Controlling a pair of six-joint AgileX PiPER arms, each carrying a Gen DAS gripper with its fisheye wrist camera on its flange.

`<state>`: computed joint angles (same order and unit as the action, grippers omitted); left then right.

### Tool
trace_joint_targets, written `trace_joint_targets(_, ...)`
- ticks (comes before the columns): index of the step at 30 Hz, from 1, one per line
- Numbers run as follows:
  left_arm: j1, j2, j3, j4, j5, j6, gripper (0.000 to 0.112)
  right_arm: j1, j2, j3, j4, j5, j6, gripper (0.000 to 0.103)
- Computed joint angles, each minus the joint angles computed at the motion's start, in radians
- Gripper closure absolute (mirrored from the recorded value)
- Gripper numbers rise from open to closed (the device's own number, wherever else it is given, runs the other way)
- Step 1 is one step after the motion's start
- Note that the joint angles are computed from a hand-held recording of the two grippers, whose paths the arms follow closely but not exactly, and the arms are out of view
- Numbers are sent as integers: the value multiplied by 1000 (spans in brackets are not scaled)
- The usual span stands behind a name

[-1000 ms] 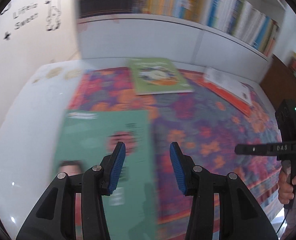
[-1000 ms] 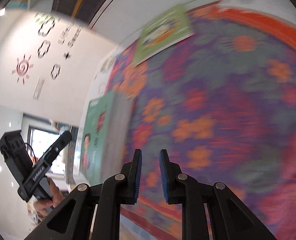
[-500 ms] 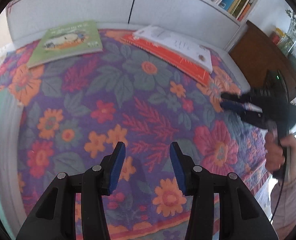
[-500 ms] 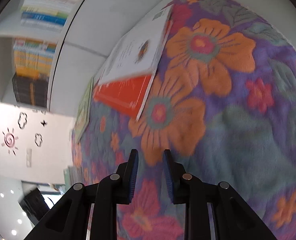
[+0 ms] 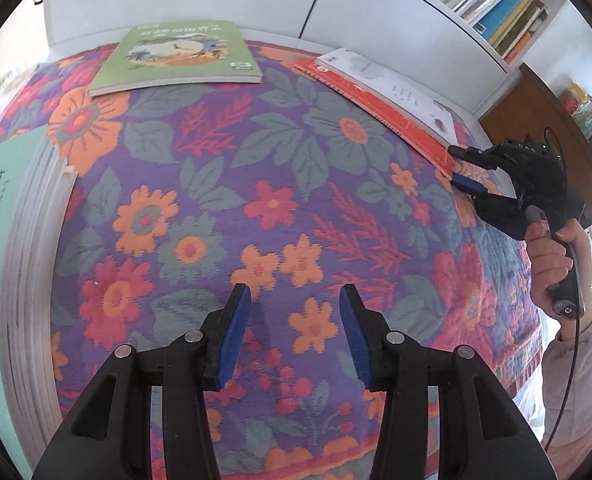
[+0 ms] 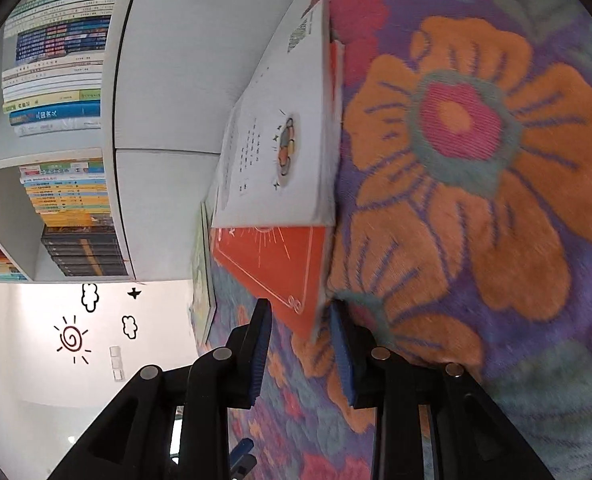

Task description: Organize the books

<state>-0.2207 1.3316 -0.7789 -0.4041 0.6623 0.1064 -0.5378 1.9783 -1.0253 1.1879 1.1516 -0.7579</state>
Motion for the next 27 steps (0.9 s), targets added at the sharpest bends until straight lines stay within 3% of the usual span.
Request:
trace_joint_targets(4,15,3,4,-16,4,25,69,22,27,-14,51,-9,-10,75)
trace_joint_targets(8,12,-16,10,-14,15,21,69,8,26,54,138,-53,-113,93)
trace_joint_targets(12,6,-63,25,7,33,7,69,13,-29,148,228,-110,-188,93)
trace_joint_targets(17,41,-134,47,3,62,24,69,64,-127,294,283,-121,-237,94)
trace_joint_targets(24,98,-236,114,-9,93,70,69,109,-273,564,274,-64,-341,101)
trace_joint_targets(27,96,-234,128,-1,85,57,69,98,-314,669,229,15,-401,101)
